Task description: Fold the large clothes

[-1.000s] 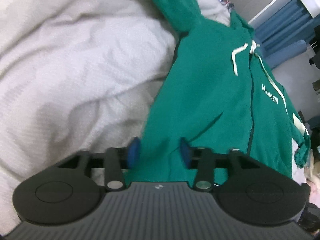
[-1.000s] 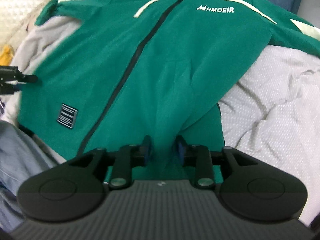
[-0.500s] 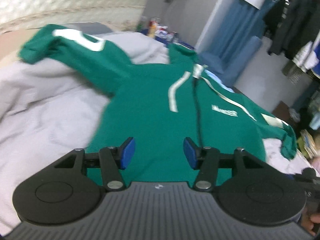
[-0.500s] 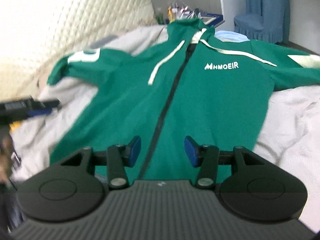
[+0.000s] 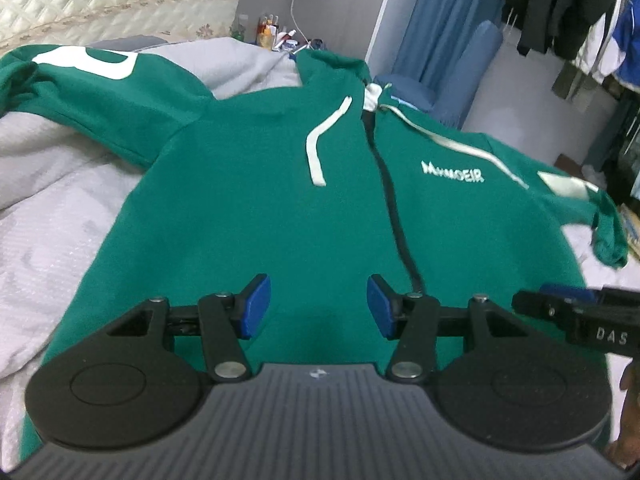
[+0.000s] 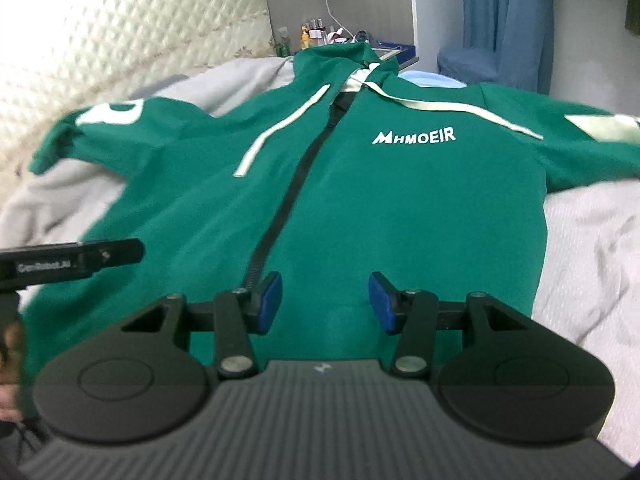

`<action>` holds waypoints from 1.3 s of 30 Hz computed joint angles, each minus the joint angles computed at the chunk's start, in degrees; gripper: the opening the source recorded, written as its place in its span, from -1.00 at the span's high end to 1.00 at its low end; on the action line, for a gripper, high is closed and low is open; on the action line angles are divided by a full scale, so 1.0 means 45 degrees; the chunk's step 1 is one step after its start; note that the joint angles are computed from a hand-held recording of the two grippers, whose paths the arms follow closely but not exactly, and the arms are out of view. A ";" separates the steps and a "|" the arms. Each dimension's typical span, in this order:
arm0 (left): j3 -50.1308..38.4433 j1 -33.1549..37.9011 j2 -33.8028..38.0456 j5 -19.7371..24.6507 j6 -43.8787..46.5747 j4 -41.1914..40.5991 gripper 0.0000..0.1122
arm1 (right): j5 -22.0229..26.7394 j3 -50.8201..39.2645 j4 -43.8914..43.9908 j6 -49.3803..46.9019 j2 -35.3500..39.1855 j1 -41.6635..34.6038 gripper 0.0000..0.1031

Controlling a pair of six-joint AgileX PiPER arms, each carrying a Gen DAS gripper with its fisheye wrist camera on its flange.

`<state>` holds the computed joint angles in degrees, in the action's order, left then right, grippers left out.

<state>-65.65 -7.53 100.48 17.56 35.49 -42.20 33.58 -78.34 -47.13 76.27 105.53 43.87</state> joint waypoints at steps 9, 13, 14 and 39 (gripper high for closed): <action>-0.0711 -0.0239 0.1615 -0.0605 0.0495 -0.0127 -0.06 | -0.0303 -0.0938 0.1654 -0.1180 0.1575 -0.0667 0.03; -0.1144 -0.0545 0.2603 -0.0768 -0.1743 0.1999 -0.06 | 0.0242 -0.1634 0.1938 -0.1651 0.2466 -0.0487 0.04; -0.1146 -0.0641 0.2729 -0.0982 -0.2077 0.2398 -0.07 | 0.0370 -0.1785 0.1762 -0.1592 0.2576 -0.0422 0.04; -0.0577 0.0250 0.2282 -0.0219 0.3054 -0.4193 -0.10 | 0.0521 0.3693 -0.4668 0.8636 -0.2233 -0.8106 -0.39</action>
<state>-68.25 -6.40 110.75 16.57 49.24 -61.07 35.93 -61.72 -68.13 115.13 95.48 7.39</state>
